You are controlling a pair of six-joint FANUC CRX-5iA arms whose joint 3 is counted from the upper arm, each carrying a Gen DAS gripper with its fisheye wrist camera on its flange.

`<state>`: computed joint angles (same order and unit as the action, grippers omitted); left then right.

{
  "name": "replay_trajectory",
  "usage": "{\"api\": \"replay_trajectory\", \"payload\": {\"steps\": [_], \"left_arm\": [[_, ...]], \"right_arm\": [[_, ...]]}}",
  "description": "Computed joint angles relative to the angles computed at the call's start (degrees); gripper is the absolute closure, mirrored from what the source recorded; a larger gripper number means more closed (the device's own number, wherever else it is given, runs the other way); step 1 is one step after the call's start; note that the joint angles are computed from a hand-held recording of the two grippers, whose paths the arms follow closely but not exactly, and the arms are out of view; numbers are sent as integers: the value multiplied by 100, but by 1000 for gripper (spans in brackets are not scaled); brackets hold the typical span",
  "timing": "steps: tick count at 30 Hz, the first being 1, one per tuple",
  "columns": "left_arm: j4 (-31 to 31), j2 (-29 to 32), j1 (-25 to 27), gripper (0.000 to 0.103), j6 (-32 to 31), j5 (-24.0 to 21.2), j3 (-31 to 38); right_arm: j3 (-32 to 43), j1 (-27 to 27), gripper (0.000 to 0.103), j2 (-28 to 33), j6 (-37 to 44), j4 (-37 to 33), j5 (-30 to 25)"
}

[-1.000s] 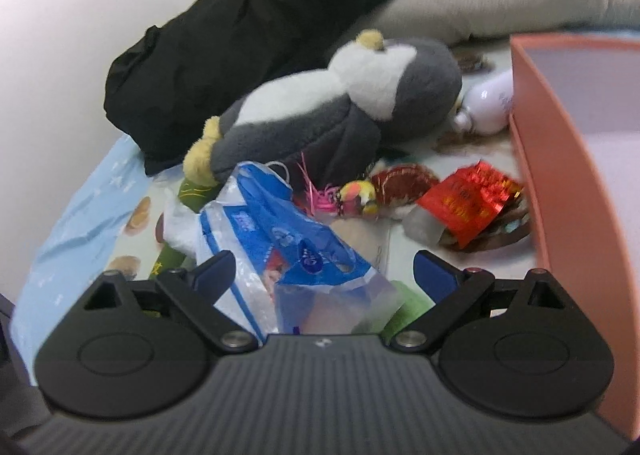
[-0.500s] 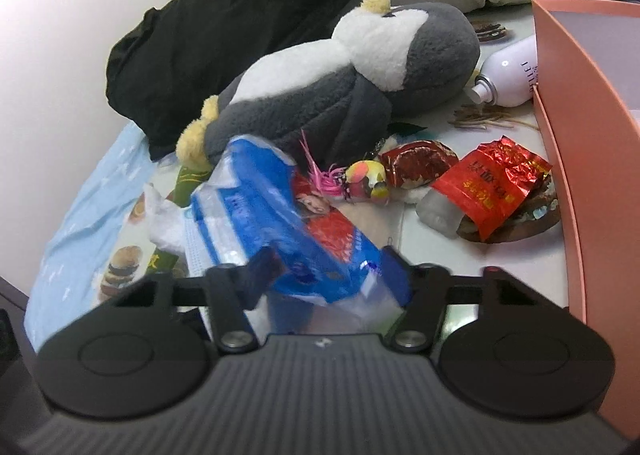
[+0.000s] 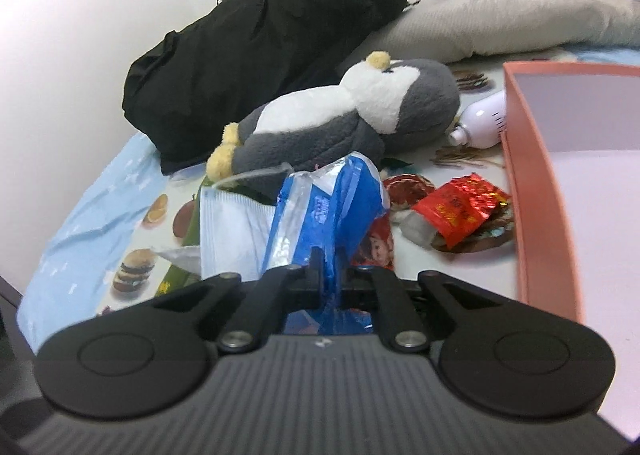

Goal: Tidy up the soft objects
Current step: 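Lift the white mask with the left tool while the right tool lifts the blue packet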

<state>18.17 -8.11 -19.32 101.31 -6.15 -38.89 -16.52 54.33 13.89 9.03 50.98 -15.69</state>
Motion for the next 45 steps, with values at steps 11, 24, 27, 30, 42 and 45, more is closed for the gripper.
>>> {"api": "replay_trajectory", "payload": {"steps": [11, 24, 27, 30, 42, 45], "left_arm": [[-1891, -886, -246, 101, 2000, -1158, 201], [-2572, -829, -400, 85, 2769, -1947, 548], [-2578, -638, -350, 60, 2652, -1942, 705], [-2311, -399, -272, 54, 2231, -1828, 819], [-4180, 1256, -994, 34, 3698, -3666, 2755], [-4333, 1403, -1045, 35, 3894, -3757, 2878]], "right_arm": [[-595, 476, 96, -647, -508, 310, -835], [-710, 1151, 92, -731, -207, -641, -2194], [-691, 1159, 89, -715, -248, -775, -2192], [-679, 1153, 60, -660, -451, -641, -2259], [-433, 1010, 54, -257, 97, -748, -2263], [-430, 1017, 55, -219, 290, -822, -2171]]}}
